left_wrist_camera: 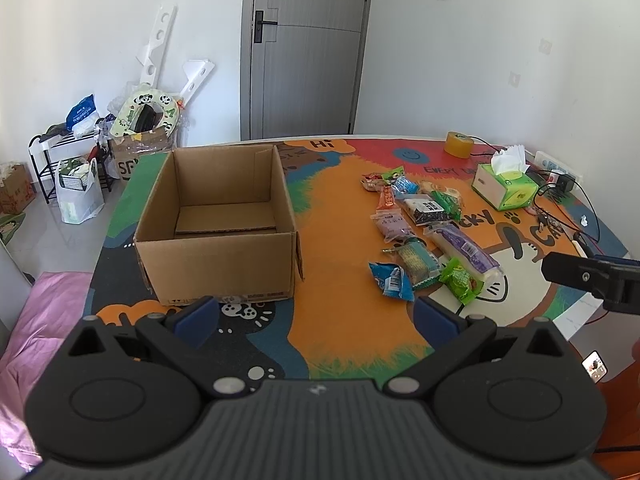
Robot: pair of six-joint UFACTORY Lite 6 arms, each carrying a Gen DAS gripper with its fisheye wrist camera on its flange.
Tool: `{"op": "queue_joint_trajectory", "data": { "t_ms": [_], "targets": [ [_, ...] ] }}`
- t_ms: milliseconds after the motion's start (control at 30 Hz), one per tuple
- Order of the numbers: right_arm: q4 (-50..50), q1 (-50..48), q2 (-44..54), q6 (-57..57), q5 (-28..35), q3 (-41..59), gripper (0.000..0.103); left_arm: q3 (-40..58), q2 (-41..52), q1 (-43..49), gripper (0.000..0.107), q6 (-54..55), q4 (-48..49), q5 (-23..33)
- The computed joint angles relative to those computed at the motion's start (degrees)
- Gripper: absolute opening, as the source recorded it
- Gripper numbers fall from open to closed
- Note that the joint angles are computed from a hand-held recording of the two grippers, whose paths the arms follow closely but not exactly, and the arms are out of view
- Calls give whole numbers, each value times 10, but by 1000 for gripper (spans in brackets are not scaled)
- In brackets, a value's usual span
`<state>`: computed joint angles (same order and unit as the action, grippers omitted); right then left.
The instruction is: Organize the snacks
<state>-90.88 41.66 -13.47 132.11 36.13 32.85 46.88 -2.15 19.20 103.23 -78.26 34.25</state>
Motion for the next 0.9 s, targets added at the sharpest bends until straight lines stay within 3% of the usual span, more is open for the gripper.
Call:
{"op": "queue_joint_trajectory", "data": {
  "t_ms": [667,900],
  "targets": [
    [2,-1,-4,6,4,-6,103,-13,-4,-17,103,4,-7,-2],
    [-41,-36,2,48,-19,-24,103,-8,19,-41,103,12,-25,-2]
  ]
}}
